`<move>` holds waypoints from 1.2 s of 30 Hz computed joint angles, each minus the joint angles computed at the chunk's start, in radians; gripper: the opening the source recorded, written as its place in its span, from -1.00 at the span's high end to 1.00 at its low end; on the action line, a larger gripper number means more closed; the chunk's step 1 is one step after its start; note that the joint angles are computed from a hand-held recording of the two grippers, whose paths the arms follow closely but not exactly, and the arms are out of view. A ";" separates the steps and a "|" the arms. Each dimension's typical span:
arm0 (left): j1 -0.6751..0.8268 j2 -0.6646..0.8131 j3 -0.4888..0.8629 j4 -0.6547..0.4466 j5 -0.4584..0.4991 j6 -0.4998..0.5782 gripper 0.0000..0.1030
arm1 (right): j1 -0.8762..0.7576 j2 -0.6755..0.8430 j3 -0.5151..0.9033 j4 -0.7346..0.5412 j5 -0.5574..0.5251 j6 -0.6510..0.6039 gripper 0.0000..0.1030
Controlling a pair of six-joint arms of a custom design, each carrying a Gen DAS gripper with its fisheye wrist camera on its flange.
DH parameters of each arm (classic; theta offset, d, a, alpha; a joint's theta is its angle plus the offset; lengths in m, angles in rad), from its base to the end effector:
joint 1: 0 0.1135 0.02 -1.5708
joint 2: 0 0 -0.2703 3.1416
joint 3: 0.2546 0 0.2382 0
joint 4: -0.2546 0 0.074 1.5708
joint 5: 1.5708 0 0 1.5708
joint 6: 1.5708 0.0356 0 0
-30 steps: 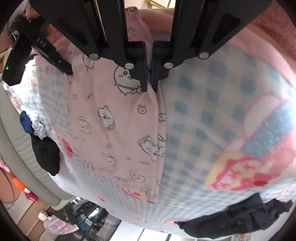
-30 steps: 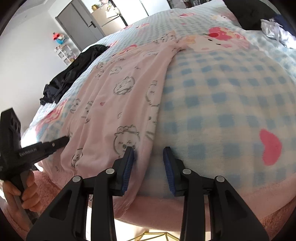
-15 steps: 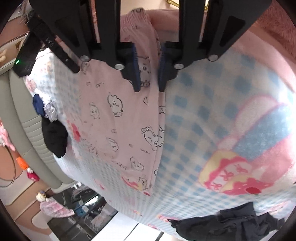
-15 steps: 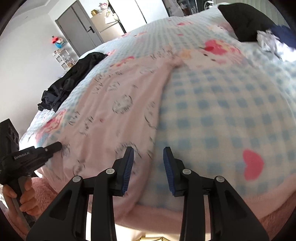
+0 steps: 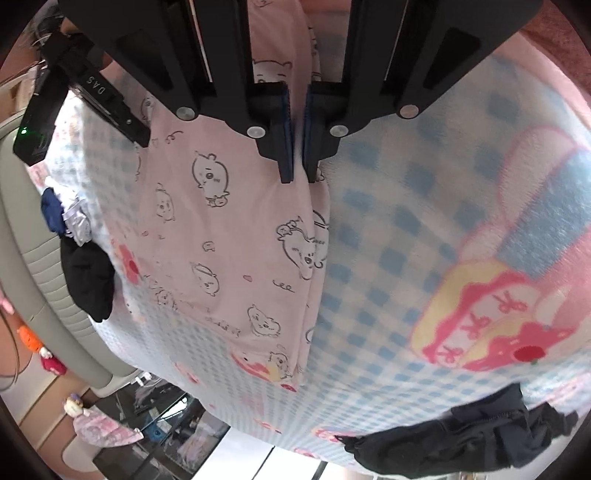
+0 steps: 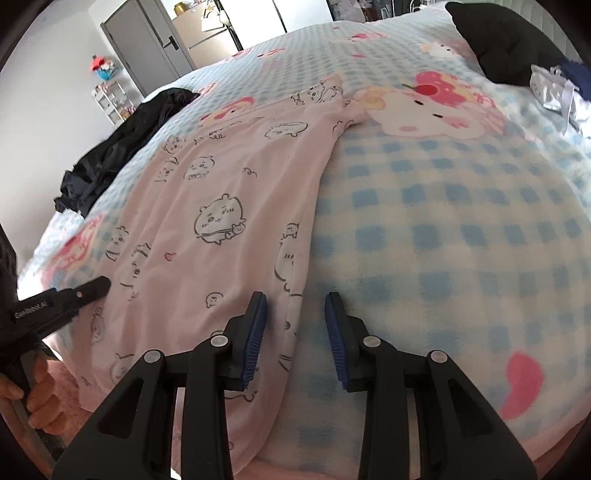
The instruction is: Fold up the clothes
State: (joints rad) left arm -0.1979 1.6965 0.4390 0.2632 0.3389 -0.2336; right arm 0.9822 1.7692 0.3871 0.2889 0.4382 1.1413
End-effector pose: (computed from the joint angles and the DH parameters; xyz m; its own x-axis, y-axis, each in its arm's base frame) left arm 0.2336 -0.0589 0.0907 -0.8837 -0.0454 -0.4658 0.1630 0.9031 -0.3973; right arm 0.1371 0.1781 0.0690 -0.7916 0.2970 -0.5340 0.1798 0.9485 0.2610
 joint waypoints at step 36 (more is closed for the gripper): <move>0.017 -0.432 -0.232 -0.199 0.046 0.163 0.46 | 0.280 -0.121 0.107 -0.386 0.114 0.203 0.23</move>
State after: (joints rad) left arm -0.1809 1.2647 0.2069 0.0646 0.3852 -0.0705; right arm 1.2620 1.6485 0.4945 -0.0970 0.5526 1.3444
